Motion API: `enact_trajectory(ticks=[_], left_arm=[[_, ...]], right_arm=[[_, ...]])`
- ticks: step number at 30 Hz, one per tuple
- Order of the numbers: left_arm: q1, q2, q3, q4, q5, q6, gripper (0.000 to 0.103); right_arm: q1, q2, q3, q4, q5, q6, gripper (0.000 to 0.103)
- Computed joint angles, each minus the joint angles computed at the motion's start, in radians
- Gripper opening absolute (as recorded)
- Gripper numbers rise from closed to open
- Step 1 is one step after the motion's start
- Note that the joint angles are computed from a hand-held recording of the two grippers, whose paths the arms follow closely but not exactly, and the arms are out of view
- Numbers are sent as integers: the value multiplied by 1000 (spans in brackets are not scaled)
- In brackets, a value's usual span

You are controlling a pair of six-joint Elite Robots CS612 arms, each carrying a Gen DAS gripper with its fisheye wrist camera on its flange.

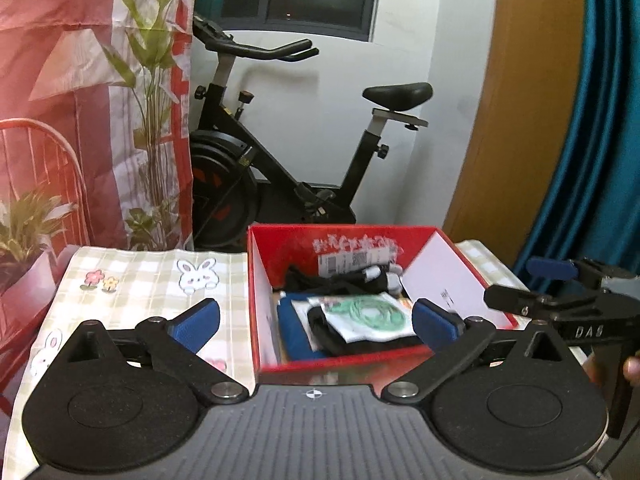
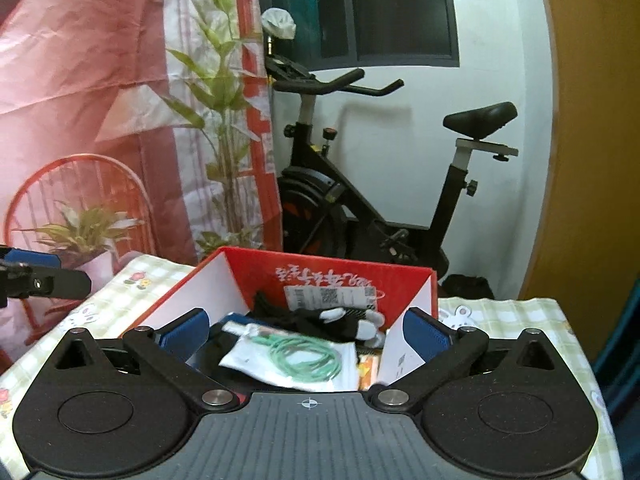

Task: Organize soft objects
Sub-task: 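Move both grippers back to the cream knit towel on the table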

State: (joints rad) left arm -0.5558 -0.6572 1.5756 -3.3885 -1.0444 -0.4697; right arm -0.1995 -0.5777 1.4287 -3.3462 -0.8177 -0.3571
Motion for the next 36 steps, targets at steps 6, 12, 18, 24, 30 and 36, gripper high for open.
enact_trajectory(ticks=[6, 12, 18, 24, 30, 36], left_arm=[[-30, -25, 95, -13, -22, -67, 103], [-43, -24, 151, 13, -91, -165, 103], [-42, -5, 166, 22, -143, -245, 103], [-46, 8, 178, 45, -188, -289, 103], [-37, 16, 184, 59, -232, -356, 103], [-39, 19, 188, 38, -222, -373, 103]], right_arm=[[-37, -39, 113, -1, 46, -49, 103], [-61, -68, 218, 56, 12, -153, 103], [-68, -82, 293, 85, -57, -243, 103], [-57, -92, 326, 144, -151, -359, 103], [-48, -91, 331, 152, -184, -420, 103], [-55, -80, 310, 144, -156, -376, 102]])
